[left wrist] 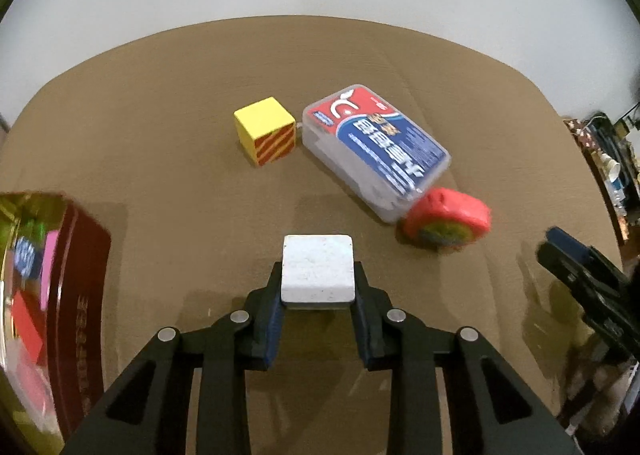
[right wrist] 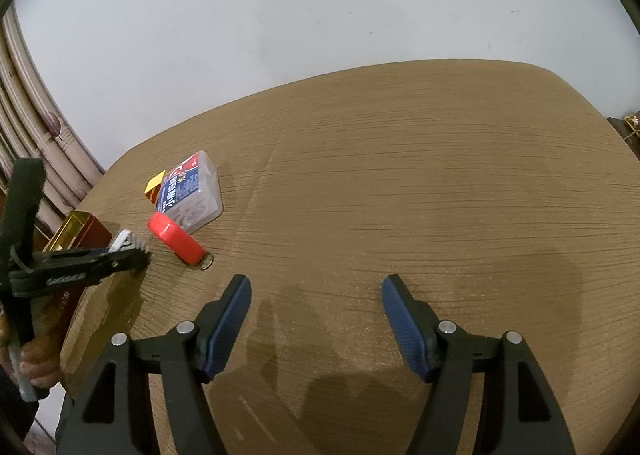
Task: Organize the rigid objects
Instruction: 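Reach the left gripper to the white cube and grasp it, then carry the white cube into the tin and open the left gripper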
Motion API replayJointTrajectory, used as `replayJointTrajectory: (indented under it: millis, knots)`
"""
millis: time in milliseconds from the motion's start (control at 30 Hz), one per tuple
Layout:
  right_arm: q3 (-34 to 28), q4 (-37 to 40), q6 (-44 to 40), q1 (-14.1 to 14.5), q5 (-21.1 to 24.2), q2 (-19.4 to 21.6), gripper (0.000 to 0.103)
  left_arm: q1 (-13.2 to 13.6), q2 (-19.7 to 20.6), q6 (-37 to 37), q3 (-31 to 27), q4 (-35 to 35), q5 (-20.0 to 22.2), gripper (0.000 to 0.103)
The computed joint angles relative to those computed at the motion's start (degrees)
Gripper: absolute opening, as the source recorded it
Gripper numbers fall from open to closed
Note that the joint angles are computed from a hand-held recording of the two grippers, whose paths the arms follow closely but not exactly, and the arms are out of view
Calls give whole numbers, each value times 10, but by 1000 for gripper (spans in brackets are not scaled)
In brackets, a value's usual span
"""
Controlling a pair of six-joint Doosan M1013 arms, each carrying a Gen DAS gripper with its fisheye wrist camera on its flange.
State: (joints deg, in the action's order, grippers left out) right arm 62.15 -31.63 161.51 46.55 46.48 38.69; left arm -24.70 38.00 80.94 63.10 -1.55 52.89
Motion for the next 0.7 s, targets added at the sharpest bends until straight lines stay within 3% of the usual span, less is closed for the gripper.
replayJointTrajectory:
  millis: [333, 500, 567, 700]
  knots:
    - [-13, 5, -12, 1, 14, 7, 70, 4, -83, -9, 95, -28, -28, 26]
    - [-25, 7, -25, 2, 30, 14, 71, 15, -127, -29, 135, -13, -38, 26]
    - [-29, 10, -31, 2, 31, 16, 73, 16, -127, -45, 132, 7, -33, 26]
    - [-36, 11, -36, 2, 37, 21, 73, 39, -155, -77, 159, 45, -22, 26]
